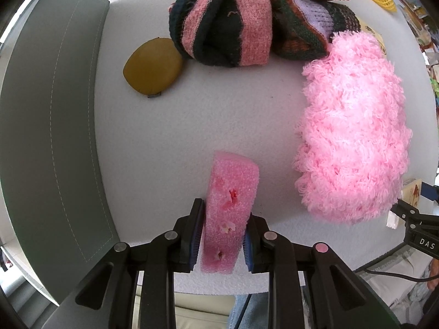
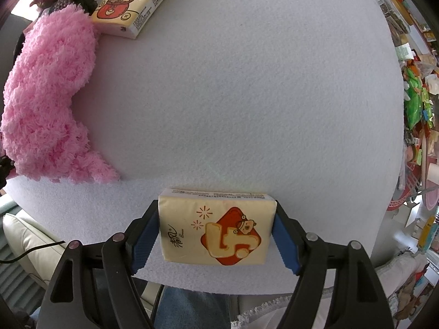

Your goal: Organize soft objects

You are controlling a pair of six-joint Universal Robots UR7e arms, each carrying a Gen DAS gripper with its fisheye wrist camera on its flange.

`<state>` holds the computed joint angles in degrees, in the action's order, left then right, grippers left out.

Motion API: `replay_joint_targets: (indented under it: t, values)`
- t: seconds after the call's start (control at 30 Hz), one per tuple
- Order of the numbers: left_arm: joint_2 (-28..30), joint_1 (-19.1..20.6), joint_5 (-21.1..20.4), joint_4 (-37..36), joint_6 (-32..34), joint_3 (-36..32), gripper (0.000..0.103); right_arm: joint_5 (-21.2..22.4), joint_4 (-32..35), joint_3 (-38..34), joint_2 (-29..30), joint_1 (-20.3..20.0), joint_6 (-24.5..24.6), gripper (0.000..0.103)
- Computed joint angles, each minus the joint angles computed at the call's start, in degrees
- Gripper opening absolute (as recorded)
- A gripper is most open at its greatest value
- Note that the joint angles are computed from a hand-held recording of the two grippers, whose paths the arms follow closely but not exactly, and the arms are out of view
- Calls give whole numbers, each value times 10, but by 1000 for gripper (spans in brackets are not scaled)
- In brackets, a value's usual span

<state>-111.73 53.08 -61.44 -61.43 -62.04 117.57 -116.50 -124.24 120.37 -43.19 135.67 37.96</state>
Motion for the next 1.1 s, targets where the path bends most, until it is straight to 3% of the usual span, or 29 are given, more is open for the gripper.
replay_joint_targets:
  t: [0.27,0.5,0.83,1.1]
  values:
    - [-14,5,-7,-20,-9,30,27,5,9,-7,5,-7,-3,80]
    - [-21,-14,-11,-18,-7,34,27,8,38,-18,7,-1,-13,76]
    - [-21,-55,-25,-6,-13,25,27,18,25,-23,-11,-5,-21,77]
    - [-27,-67,-14,16,-31,11,27,25,-11,-7,-14,-5,-34,77]
